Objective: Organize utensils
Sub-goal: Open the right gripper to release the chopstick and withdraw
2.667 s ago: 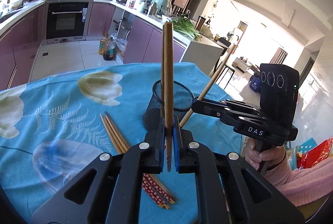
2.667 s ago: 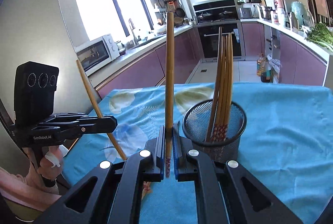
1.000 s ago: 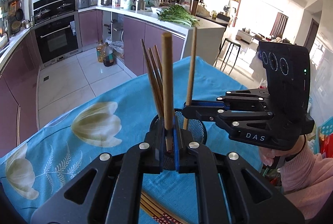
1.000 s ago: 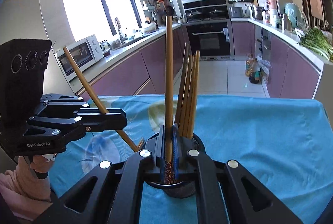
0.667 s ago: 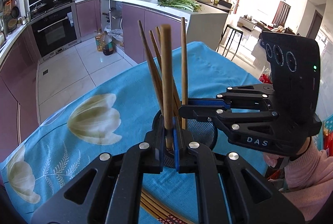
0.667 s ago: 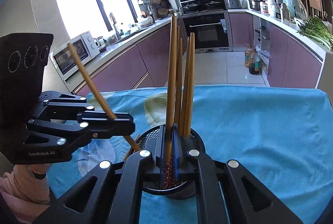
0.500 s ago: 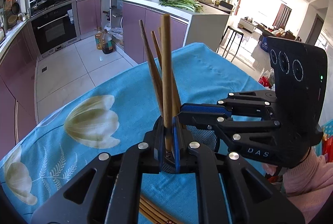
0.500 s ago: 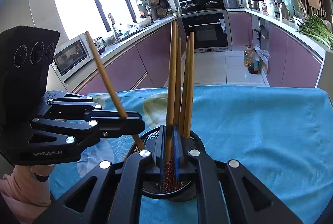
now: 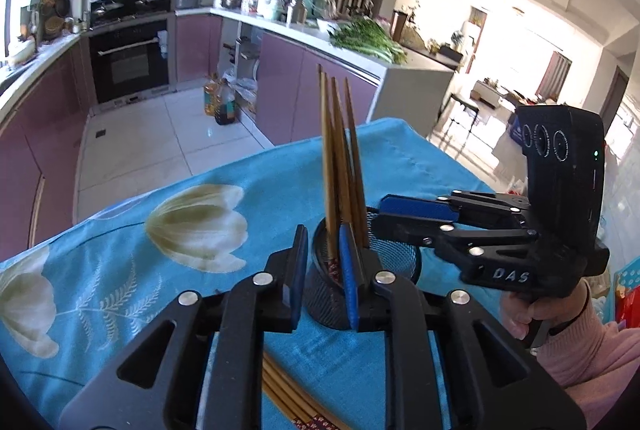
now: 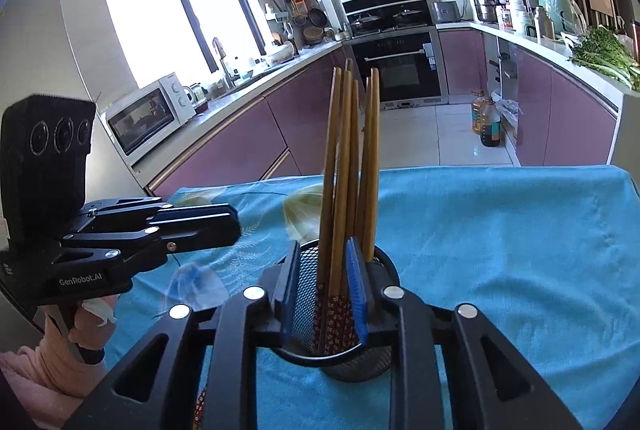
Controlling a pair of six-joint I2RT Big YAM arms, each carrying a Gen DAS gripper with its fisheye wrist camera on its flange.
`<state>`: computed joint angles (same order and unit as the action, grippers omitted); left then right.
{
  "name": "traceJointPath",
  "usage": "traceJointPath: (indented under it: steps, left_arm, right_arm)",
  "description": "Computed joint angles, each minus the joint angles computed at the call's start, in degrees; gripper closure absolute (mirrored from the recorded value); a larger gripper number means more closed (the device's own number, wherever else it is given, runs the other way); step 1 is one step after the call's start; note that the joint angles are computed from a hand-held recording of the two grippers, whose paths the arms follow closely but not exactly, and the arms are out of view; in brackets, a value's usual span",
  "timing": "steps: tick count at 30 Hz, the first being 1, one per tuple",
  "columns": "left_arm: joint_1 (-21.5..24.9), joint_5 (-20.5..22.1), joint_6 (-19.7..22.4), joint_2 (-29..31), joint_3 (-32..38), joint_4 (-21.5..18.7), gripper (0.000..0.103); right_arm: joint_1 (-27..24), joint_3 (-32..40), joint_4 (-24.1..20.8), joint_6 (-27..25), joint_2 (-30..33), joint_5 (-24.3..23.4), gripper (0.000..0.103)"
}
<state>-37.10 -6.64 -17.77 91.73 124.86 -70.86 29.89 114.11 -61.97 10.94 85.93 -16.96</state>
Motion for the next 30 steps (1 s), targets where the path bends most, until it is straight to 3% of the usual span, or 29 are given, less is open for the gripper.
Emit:
traceJointPath:
  steps: [5,10,19,30]
  left_arm:
    - [-1.12,-6.05,-2.37,-7.62,-10.62,5.09,0.073]
    - [-1.53,-9.34,-5.74,-13.19,-19.16,6.17,0.067]
    - [-1.22,-7.27,-12.25,-17.86,-30.84,5.02,0.066]
    - [-2.27,-6.96,-14.99,-17.50,-35.04,4.55,0.064]
  right_arm:
    - [1.36,-3.39,2.78,-1.63,-3.68,-1.80,0.068]
    - [3.74,-6.33,1.84,-4.68,-5.49,-4.58,0.062]
    - [7.57,-10.00,-2.80,-3.21,-2.78,-3.26,0.062]
    - [10.41,-9.99,-4.70,-2.51,-0.97,0.98,0.062]
